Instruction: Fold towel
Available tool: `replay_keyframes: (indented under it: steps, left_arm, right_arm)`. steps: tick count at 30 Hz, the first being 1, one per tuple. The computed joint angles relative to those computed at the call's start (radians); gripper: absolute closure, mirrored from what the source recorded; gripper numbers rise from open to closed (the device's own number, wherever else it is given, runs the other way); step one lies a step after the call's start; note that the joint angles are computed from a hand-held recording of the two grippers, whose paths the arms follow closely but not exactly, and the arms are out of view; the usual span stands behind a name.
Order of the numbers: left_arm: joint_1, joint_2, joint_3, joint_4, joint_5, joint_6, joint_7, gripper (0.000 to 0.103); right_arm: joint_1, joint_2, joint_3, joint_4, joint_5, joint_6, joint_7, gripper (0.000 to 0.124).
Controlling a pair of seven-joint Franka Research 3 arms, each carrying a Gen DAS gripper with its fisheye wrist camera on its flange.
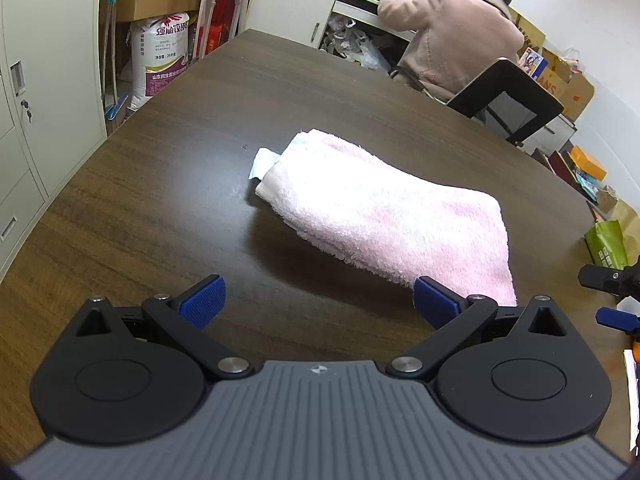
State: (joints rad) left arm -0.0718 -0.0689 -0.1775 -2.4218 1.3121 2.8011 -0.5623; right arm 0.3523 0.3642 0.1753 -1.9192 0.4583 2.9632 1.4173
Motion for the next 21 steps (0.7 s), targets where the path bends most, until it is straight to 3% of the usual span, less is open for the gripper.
replay_keyframes:
  steps: [5,21]
  left_arm:
    - [-0.002,-0.004,-0.001,-0.004,-0.001,-0.001,-0.001,0.001]
    - [0.003,-0.001,0.000,-0.007,0.012,-0.003,-0.005,0.001]
  right_arm:
    - [-0.027,0.002,0.039,0.008,0.047,-0.010,-0.070,0.022]
    - [0.014,0.010,0.005,0.012,0.020,-0.026,-0.043,0.022]
